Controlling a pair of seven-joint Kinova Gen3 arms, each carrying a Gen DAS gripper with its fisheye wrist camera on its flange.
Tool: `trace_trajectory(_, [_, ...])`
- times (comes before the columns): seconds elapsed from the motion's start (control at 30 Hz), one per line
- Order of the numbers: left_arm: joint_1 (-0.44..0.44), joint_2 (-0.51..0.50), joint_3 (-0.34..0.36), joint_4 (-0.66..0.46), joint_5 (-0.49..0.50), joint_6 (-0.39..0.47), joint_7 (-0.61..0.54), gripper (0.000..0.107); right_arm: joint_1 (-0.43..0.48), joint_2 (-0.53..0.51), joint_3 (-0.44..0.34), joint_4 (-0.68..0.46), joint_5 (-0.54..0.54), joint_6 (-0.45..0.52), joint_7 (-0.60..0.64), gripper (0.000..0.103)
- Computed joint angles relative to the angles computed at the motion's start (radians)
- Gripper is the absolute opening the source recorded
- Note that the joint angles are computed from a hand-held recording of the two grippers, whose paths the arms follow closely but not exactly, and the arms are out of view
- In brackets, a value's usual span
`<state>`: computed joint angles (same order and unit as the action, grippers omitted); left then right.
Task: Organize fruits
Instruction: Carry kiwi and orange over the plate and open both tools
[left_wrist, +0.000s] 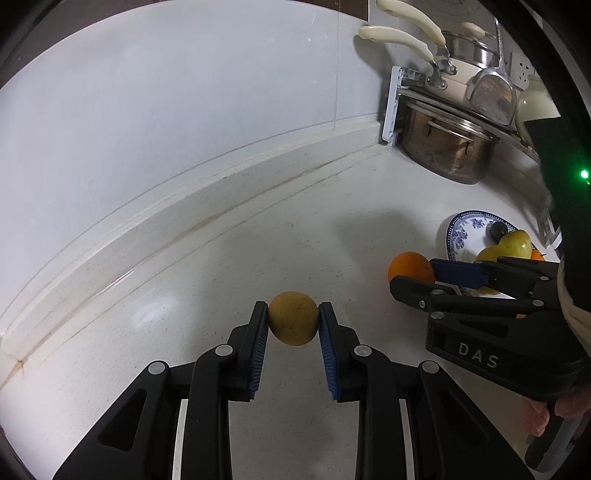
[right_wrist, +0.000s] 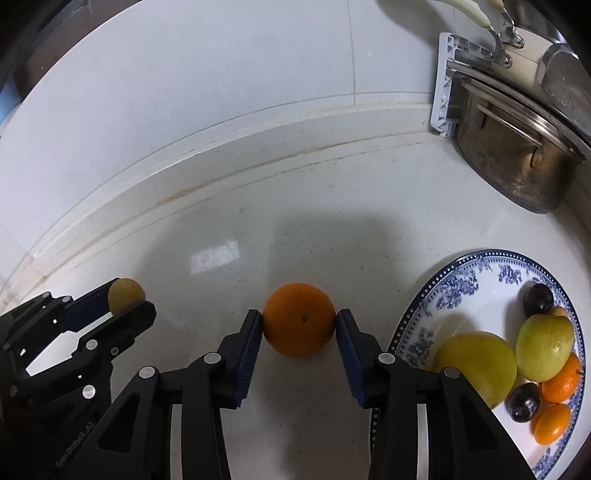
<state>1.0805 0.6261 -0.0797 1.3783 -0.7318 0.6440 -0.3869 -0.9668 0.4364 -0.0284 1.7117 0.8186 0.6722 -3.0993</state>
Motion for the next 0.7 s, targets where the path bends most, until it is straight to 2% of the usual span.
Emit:
trace_trajectory(0.1, [0.009,-0.017,-0.007,0.025,-0.01,-0.022,0.022,0.027,-0.035,-0.026,0.008,0.025,0.046,0.005,-0.052,0.042])
trace_trajectory(0.2, [0.026,-0.045,-0.015,0.057,-0.03,-0.045,0.054,0.027,-0.076,-0.057,-0.002,0.046,0.115,0.054,-0.122,0.042])
trace_trajectory(0.37, [0.071,-0.087,-0.023,0.09,-0.093,-0.055,0.127,0.027,-0.111,-0.118,-0.057,0.092,0.202,0.138,-0.231,0.042])
trace_trajectory(0.57, [0.13,-0.127,-0.01,0.104,-0.204,-0.043,0.239,0.027,-0.155,-0.185,-0.14,0.141,0.278,0.292,-0.36,0.042])
trace_trajectory(0.7, [0.148,-0.142,0.026,0.097,-0.277,-0.011,0.282,0.027,-0.166,-0.231,-0.203,0.181,0.305,0.382,-0.428,0.042])
